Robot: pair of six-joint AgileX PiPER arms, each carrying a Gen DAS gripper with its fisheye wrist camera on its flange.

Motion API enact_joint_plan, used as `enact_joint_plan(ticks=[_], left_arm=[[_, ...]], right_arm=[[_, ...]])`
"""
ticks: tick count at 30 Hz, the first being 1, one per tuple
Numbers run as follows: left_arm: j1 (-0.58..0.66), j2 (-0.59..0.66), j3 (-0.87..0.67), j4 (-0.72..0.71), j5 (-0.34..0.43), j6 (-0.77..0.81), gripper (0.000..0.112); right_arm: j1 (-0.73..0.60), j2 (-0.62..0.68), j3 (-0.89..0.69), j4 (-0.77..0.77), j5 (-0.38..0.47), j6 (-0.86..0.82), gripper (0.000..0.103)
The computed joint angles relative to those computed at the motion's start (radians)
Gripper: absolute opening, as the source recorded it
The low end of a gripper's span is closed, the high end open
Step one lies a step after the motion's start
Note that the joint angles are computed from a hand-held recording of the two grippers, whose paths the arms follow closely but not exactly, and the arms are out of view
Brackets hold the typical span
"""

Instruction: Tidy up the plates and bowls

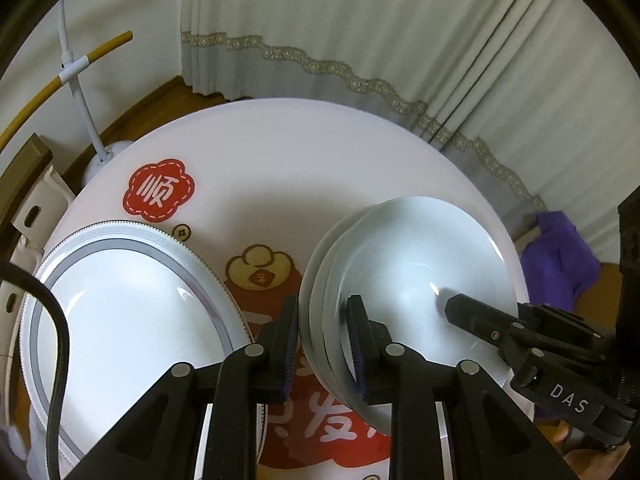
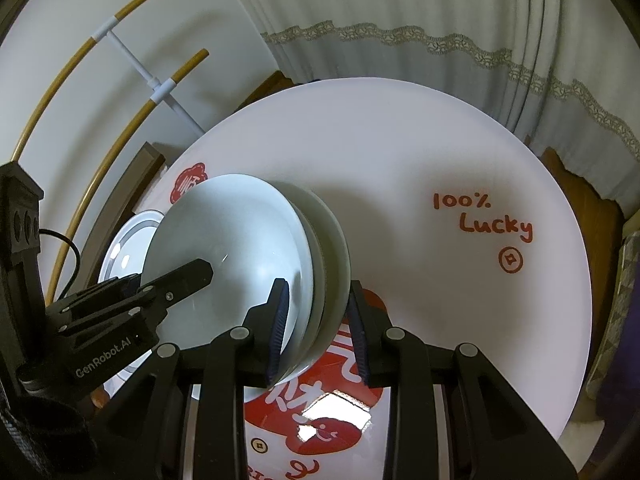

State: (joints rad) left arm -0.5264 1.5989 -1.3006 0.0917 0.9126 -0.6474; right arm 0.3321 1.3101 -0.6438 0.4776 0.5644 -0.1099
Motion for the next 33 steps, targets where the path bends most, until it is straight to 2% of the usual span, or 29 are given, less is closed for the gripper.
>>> enact_joint_plan(ticks=[5,12,15,19,23,25,27,29,31,33], left_arm=[[-0.001,0.031,-0.047,-0.027,0.043,0.035,0.026],[0.022,0.028,-0.042,-0.09,0.019,0.102,0.031],[0.027,0.037,-0.033,-0.12,0.002,0.157,0.043],[0.028,0.034,-0.023,-0.116,-0.003,0.153,0.045],[0.043,0.034,-0.023,-0.127,0.011,0.146,0.046],[0.035,0.032,-0.034,-0.072,0.037,0.09,0.054],[0.041,0.018,-0.028,-0.079,0.028,0.096,0.056],[0.059,0.011,-0.022,-0.11,0.022,0.112,0.054],[0.075,0.005,-0.01,-0.128,0.011,0.107,0.05],[0.093,0.013,-0.011,-0.164,0.019,0.139,0.04]], right_arm=[[-0.042,0.021,0.0,0.106,0.018,-0.123,0.036],[-0.001,0.039,-0.016,0.042,0.004,-0.077,0.04],[0.0,0.046,-0.021,0.035,0.007,-0.088,0.04],[0.001,0.044,-0.019,0.022,0.004,-0.081,0.039],[-0.027,0.047,-0.009,0.094,0.007,-0.14,0.04],[-0.045,0.052,-0.011,0.124,0.021,-0.173,0.04],[-0.029,0.053,-0.02,0.084,0.017,-0.139,0.04],[-0.006,0.054,-0.028,0.037,0.015,-0.098,0.05],[-0.005,0.06,-0.034,0.049,0.029,-0.107,0.073],[-0.032,0.073,-0.036,0.116,0.066,-0.168,0.072]])
